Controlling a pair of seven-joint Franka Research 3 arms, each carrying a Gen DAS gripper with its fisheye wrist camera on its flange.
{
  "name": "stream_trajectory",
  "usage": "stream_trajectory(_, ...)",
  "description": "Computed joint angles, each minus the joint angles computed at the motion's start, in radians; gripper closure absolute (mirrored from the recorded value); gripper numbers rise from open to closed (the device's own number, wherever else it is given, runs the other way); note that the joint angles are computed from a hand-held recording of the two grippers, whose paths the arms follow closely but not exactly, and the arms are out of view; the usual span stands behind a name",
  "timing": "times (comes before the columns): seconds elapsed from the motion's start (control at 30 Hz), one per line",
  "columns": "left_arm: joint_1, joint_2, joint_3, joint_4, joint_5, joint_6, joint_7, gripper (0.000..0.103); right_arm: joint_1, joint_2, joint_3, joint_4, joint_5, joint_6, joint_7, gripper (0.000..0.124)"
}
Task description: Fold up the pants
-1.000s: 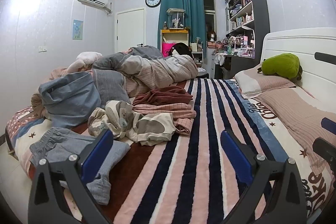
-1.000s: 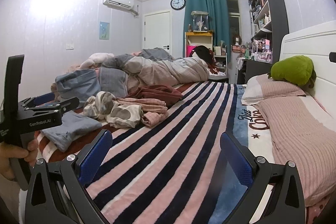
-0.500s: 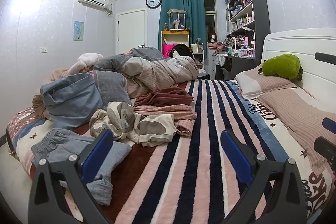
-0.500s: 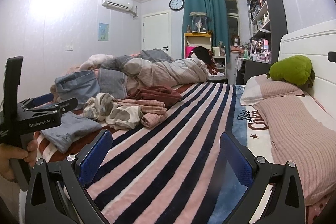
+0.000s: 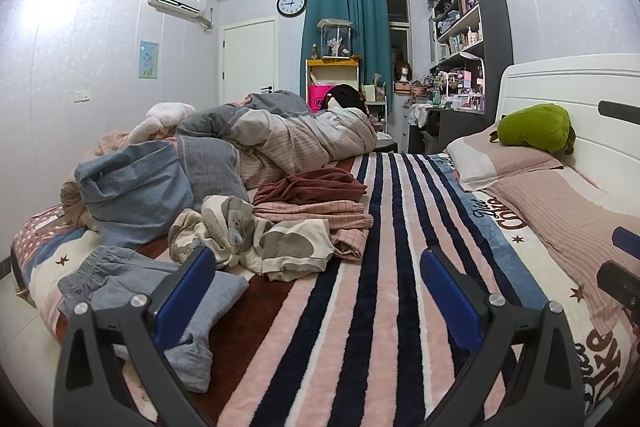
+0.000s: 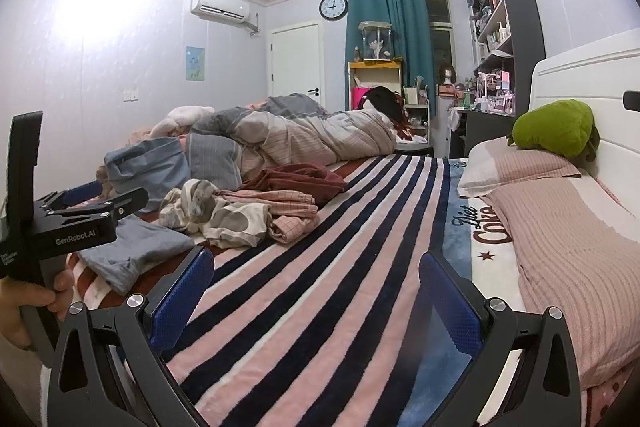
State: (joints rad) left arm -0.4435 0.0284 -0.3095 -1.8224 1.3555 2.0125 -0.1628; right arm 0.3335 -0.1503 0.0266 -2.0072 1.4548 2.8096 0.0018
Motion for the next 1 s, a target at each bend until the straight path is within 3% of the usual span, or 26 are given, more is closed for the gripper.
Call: stream_trajectory(1.0, -0.003, 0.004, 0.001, 0.007, 0.001, 0.003, 0.001, 0.002, 0.006, -0.008, 0.000, -0.007, -0.003, 0.009, 0.017, 0.022)
